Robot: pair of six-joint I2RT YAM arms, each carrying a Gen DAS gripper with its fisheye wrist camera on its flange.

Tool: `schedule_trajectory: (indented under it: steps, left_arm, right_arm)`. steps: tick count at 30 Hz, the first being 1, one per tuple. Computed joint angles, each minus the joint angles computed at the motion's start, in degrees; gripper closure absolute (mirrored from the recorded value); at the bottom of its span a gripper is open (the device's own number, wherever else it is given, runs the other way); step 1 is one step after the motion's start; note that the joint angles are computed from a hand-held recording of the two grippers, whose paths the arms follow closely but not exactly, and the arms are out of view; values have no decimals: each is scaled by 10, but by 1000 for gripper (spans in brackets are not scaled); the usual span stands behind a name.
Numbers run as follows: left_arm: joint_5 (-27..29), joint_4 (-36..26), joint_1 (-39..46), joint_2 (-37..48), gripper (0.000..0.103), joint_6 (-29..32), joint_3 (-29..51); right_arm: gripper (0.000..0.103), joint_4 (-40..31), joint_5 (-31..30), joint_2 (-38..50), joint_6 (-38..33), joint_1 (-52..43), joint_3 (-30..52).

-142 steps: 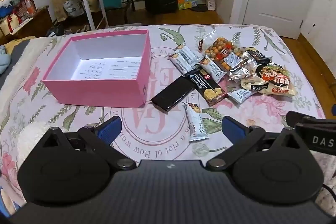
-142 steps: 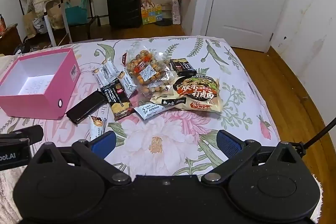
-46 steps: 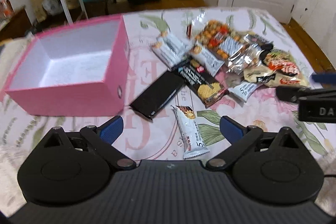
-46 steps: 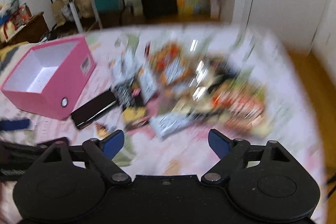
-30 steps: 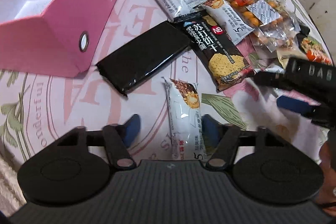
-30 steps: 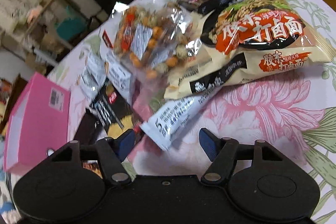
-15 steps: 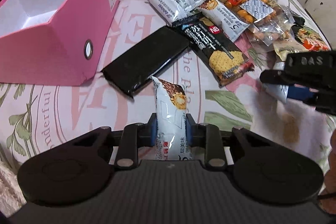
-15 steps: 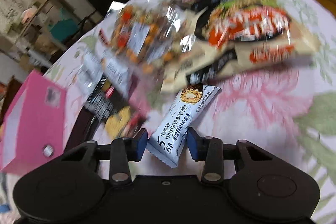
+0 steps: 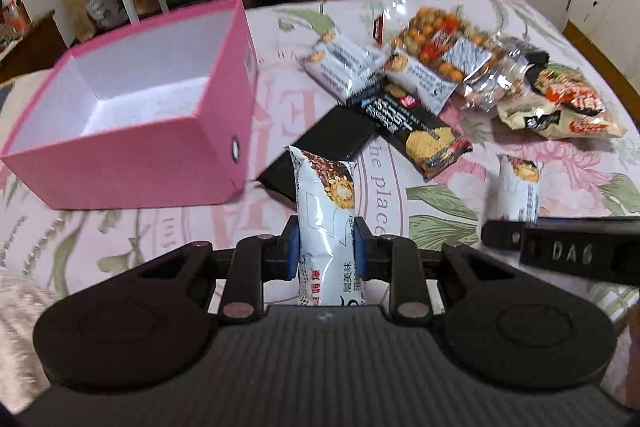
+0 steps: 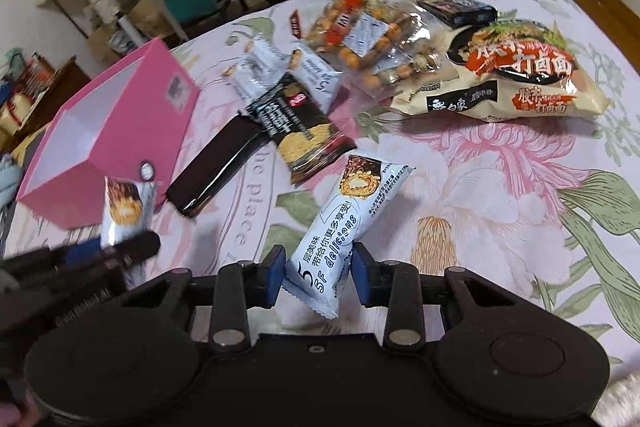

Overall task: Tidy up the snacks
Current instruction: 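Carry both wafer bars over the pink box and open both tools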

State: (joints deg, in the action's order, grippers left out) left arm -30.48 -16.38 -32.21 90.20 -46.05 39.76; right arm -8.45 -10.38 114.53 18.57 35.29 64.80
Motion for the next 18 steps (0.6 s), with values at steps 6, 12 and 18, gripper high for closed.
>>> schedule_trajectory:
  steps: [6, 12, 18]
  left_arm:
    - [13, -47, -5, -106, 78, -6, -37]
    - [33, -82, 0, -174, 78, -17, -61]
    - [77, -99, 37, -252, 78, -1, -82]
  right_arm:
    - [63, -30, -30, -68, -37, 12, -22]
    - [63, -65, -37, -125, -76, 38, -28]
    - [63, -98, -54, -141, -101, 64, 0]
